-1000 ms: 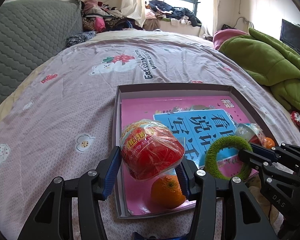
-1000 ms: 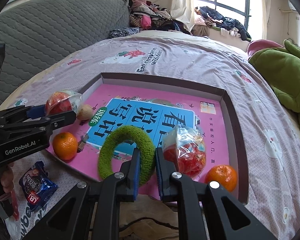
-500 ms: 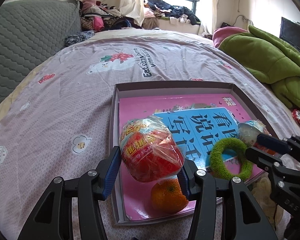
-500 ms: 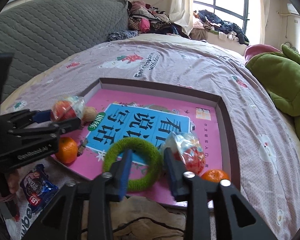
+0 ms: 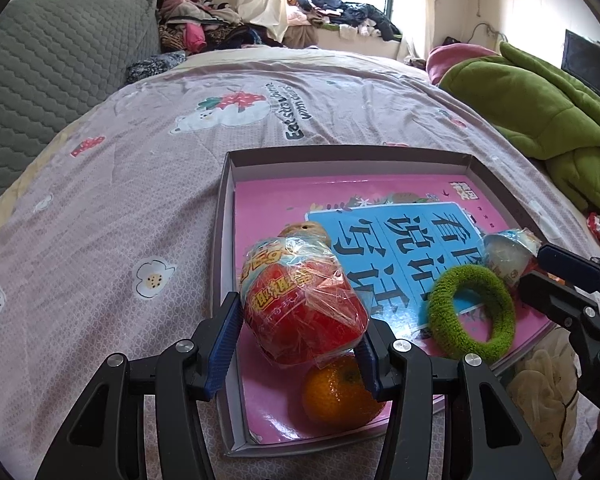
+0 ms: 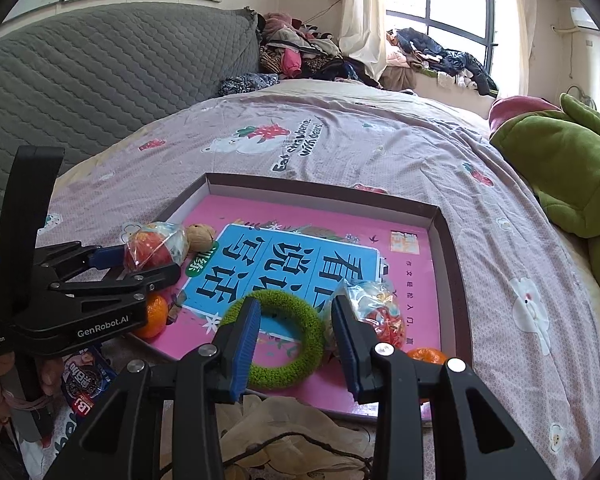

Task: Organize objects
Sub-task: 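Open the right tool to drop the ring while the left tool releases the candy bag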

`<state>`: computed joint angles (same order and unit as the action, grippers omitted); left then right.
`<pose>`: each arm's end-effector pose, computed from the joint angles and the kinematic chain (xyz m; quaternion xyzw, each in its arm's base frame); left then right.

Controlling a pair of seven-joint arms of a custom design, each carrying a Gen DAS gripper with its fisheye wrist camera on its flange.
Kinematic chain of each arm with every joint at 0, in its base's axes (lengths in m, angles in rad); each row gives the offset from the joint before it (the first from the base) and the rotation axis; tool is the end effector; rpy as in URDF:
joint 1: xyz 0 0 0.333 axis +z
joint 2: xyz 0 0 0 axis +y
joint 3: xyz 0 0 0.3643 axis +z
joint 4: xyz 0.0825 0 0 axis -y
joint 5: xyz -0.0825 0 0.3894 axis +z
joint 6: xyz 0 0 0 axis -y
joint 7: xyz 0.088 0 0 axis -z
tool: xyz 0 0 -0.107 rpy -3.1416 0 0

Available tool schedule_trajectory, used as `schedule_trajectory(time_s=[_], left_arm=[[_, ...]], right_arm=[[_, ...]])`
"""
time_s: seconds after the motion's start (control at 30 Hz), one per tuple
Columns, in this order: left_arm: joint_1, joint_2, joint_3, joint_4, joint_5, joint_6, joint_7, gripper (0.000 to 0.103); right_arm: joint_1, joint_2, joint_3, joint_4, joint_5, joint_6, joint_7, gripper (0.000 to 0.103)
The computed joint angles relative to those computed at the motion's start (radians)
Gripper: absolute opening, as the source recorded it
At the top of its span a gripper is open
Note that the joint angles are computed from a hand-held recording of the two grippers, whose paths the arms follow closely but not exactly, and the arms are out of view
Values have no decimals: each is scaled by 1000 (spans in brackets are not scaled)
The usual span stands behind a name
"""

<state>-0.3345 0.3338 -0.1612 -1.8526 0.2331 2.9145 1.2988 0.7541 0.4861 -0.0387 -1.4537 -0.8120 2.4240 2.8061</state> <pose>0.6139 -0.3328 0.4733 -0.5147 0.7780 -0.3128 0.1786 0.5745 0.5039 0.5008 -0.6451 0.6529 -0.2837 0.2776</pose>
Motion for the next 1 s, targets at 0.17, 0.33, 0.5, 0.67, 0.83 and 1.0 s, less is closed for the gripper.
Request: schedule_trajectory(time_s=[0.17, 0.33, 0.5, 0.67, 0.83, 1.0], left_arm=[[2, -2, -5, 0, -7, -7, 5, 54], [0, -4, -2, 4, -9, -23, 0, 54], [7, -7, -11, 6, -18, -32, 2, 54], [28, -11, -35, 6, -62, -50, 28, 55], [18, -19, -26, 1, -59, -47, 25, 57], [16, -26, -24, -5, -53, -47, 23, 59]], right_arm=[[-1, -3, 1, -3, 4, 0, 0, 37], [-2, -6, 1, -6, 5, 1, 3, 37], [-3, -8, 1, -8, 2, 2, 6, 37], [-4, -10, 4, -9, 6, 6, 5, 37], [-1, -20, 3, -18, 0, 8, 19, 37], [-3, -28, 7, -25, -7, 13, 26, 37]])
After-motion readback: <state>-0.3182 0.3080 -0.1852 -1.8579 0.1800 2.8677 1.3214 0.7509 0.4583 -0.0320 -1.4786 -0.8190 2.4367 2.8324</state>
